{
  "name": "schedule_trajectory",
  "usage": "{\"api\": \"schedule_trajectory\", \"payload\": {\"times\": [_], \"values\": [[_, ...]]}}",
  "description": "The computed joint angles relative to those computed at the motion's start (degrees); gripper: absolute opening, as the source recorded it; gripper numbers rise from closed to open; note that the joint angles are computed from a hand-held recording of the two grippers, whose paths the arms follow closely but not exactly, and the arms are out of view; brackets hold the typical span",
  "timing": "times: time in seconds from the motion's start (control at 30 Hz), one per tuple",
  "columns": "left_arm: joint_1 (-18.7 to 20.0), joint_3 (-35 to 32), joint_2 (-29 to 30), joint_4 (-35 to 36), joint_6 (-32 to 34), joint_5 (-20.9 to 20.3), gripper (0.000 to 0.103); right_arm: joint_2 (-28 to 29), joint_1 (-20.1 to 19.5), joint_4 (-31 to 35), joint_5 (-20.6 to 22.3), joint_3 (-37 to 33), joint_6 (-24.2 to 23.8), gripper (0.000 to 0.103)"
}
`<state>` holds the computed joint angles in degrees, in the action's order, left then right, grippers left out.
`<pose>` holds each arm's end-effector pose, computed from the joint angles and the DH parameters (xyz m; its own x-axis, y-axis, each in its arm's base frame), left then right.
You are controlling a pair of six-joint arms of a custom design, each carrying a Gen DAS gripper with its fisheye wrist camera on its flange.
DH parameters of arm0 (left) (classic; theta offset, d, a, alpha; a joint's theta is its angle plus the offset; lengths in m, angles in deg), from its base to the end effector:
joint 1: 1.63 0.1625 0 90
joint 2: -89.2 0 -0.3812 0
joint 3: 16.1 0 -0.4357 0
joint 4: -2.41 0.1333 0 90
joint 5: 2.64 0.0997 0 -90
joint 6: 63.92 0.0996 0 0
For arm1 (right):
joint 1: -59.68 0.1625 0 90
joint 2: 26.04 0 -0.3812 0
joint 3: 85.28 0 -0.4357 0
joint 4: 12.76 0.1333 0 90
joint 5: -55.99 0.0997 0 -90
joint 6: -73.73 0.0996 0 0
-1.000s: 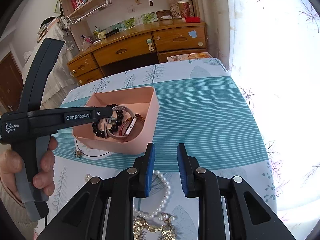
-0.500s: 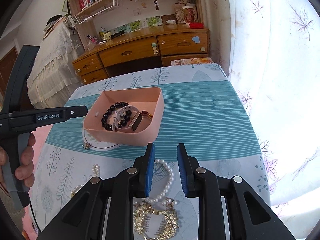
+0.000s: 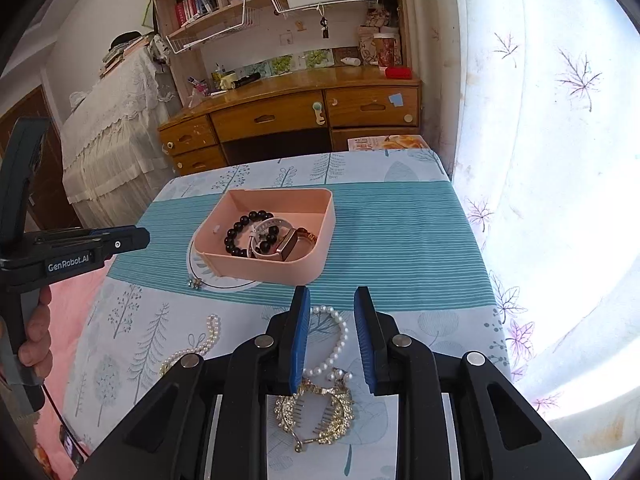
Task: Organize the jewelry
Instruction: 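Grasp pearl necklace with left tool while right tool grasps pearl bracelet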
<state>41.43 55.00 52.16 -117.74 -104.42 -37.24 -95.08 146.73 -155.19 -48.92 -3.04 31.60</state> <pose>-0.4089 -0.6768 0.0849 -0.7370 -0.0978 -0.6687 0.3291 0.8123 -0.4815 0.0716 -0.7033 0.4075 -0.7362 -0.3615 0.5721 -0.6122 0.7161 -0.3353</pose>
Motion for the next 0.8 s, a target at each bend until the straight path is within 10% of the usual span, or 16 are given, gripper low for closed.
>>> {"api": "schedule_trajectory", "payload": {"times": [0.8], "values": [[0.9,20.7,-8.9,-3.4,-13.2,-15.7,0.036,1.5,-2.7,3.8,-4.8,0.3,-2.2,0.023]]}}
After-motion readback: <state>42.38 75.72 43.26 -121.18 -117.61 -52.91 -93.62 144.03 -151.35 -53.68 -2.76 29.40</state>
